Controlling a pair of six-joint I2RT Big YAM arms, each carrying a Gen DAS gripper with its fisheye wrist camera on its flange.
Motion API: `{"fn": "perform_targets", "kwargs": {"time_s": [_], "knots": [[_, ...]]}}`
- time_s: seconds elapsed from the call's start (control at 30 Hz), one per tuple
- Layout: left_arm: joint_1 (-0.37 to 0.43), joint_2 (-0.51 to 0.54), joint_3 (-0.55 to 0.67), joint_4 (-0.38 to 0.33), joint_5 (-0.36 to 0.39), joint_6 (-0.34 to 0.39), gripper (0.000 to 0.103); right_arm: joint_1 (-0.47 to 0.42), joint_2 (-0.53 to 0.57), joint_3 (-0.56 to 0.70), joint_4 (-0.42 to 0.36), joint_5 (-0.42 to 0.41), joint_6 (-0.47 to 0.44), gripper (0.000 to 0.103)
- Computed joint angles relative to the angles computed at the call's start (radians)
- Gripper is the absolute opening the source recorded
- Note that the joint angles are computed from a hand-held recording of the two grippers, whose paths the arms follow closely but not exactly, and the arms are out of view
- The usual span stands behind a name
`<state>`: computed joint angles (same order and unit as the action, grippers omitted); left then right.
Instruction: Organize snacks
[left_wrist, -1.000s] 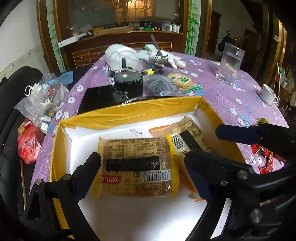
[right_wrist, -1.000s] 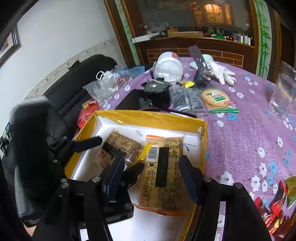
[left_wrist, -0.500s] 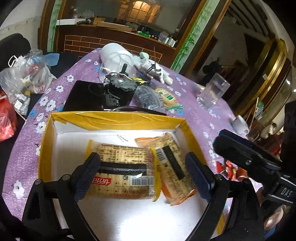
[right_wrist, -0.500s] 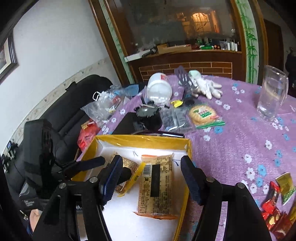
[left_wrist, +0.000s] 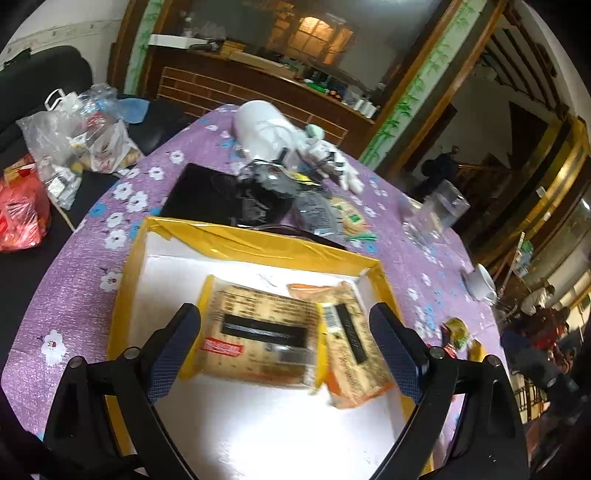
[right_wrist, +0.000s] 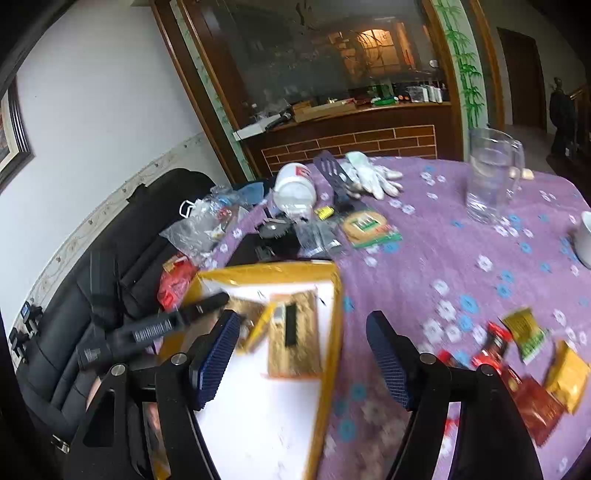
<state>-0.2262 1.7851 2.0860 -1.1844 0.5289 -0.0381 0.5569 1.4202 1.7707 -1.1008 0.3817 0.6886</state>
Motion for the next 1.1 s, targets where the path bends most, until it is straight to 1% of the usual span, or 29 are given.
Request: {"fn": "perform_targets", "kwargs": {"time_s": [0.07,0.17,0.27,0.33,0.37,0.43,0.53,0.57,0.67,0.7,0.83,0.93,1.0,1.1], "knots": [[0.000,-0.011,-0.008,-0.003,0.009,-0.004,0.093,0.013,-0.042,-0.048,-0.012,0.034,0.013,0.073],[0.001,-0.030,-0.021,-0.026,0.029,0.003,0.093,0.028,-0.120,-0.136,-0.014,0.057,0.040,0.073],[-0.002,-0.074,-0.065,-0.004,0.024,0.003,0.093,0.042,-0.187,-0.207,-0.037,0.101,0.065,0.073],[-0.006,-0.108,-0.100,0.011,0.019,0.004,0.093,0.052,-0.240,-0.263,-0.055,0.129,0.098,0.073],[-0.010,-0.135,-0.131,0.033,0.007,0.002,0.093,0.055,-0.262,-0.285,-0.061,0.135,0.112,0.073],[-0.026,-0.195,-0.202,0.093,-0.046,-0.005,0.093,0.059,-0.316,-0.338,-0.079,0.148,0.147,0.073],[-0.072,-0.287,-0.307,0.175,-0.189,-0.006,0.093,0.063,-0.385,-0.404,-0.120,0.180,0.208,0.073],[-0.084,-0.306,-0.327,0.185,-0.200,-0.001,0.093,0.063,-0.401,-0.420,-0.130,0.183,0.225,0.073],[-0.102,-0.346,-0.363,0.179,-0.146,0.017,0.093,0.064,-0.463,-0.478,-0.154,0.182,0.272,0.070],[-0.114,-0.362,-0.379,0.179,-0.137,0.029,0.093,0.069,-0.479,-0.491,-0.167,0.190,0.289,0.068],[-0.164,-0.415,-0.428,0.170,-0.101,0.083,0.093,0.092,-0.535,-0.536,-0.199,0.219,0.347,0.068],[-0.217,-0.458,-0.474,0.174,-0.107,0.129,0.093,0.095,-0.569,-0.567,-0.211,0.219,0.379,0.062],[-0.258,-0.477,-0.495,0.168,-0.133,0.167,0.093,0.094,-0.584,-0.582,-0.214,0.214,0.391,0.058],[-0.309,-0.500,-0.517,0.157,-0.154,0.197,0.092,0.093,-0.603,-0.602,-0.220,0.213,0.409,0.058]]}}
